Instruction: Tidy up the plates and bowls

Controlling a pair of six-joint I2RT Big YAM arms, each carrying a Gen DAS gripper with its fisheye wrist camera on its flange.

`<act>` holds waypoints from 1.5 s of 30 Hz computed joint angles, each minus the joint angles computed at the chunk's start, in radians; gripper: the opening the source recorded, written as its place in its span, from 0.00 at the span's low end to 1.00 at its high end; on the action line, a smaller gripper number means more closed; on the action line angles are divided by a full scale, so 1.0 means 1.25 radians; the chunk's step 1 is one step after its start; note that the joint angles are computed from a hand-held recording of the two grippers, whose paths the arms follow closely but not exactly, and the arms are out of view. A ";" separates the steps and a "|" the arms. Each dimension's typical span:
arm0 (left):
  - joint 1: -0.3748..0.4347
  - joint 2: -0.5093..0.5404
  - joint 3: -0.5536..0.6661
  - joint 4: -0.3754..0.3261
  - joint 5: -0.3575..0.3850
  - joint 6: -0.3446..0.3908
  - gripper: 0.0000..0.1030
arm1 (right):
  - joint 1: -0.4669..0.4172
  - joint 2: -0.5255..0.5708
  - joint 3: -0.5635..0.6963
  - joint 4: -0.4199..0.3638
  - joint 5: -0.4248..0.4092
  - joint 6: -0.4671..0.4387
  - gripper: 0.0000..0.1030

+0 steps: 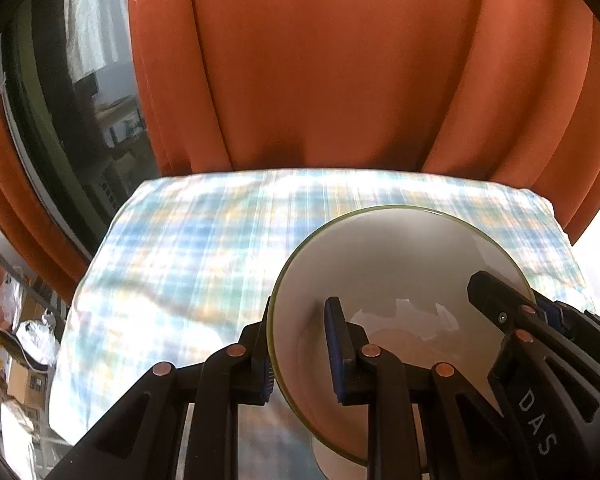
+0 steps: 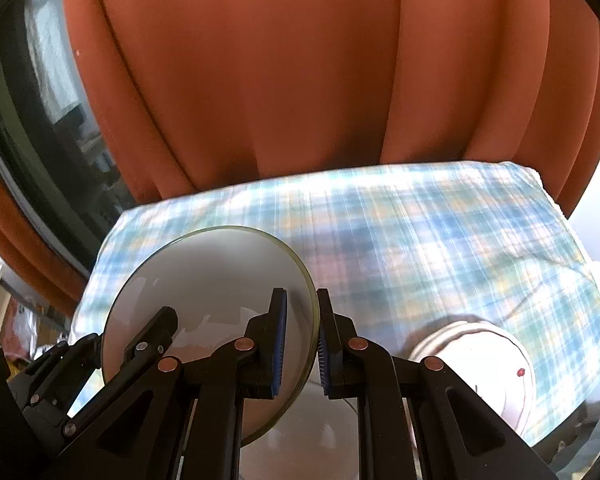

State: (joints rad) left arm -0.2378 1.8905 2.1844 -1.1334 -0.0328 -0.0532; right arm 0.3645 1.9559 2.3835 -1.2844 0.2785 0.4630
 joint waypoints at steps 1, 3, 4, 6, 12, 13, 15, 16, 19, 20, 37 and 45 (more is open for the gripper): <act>-0.003 -0.011 -0.019 0.006 -0.005 -0.002 0.18 | -0.001 -0.022 -0.039 0.015 -0.006 -0.006 0.17; -0.014 -0.027 -0.054 0.013 -0.015 -0.011 0.18 | -0.006 -0.056 -0.105 0.041 -0.017 -0.014 0.17; -0.018 -0.034 -0.069 0.017 -0.019 -0.016 0.18 | -0.009 -0.069 -0.131 0.052 -0.023 -0.017 0.17; -0.027 -0.046 -0.097 0.020 -0.026 -0.031 0.18 | -0.017 -0.092 -0.179 0.069 -0.035 -0.025 0.17; -0.050 -0.076 -0.175 0.043 -0.057 -0.055 0.18 | -0.031 -0.148 -0.295 0.111 -0.062 -0.055 0.17; -0.053 -0.078 -0.186 0.047 -0.061 -0.060 0.18 | -0.032 -0.151 -0.305 0.114 -0.067 -0.059 0.17; -0.059 -0.082 -0.206 0.048 -0.070 -0.070 0.18 | -0.035 -0.161 -0.335 0.125 -0.077 -0.069 0.17; -0.061 -0.081 -0.212 0.050 -0.074 -0.075 0.18 | -0.037 -0.163 -0.344 0.126 -0.082 -0.072 0.17; -0.065 -0.082 -0.234 0.047 -0.086 -0.095 0.19 | -0.040 -0.168 -0.369 0.128 -0.100 -0.088 0.17; -0.066 -0.083 -0.241 0.047 -0.089 -0.104 0.19 | -0.040 -0.168 -0.375 0.127 -0.105 -0.094 0.17; -0.069 -0.080 -0.258 0.043 -0.150 -0.146 0.20 | -0.039 -0.132 -0.357 0.120 -0.139 -0.162 0.17; -0.067 -0.072 -0.260 0.043 -0.163 -0.138 0.20 | -0.041 -0.125 -0.364 0.134 -0.148 -0.166 0.17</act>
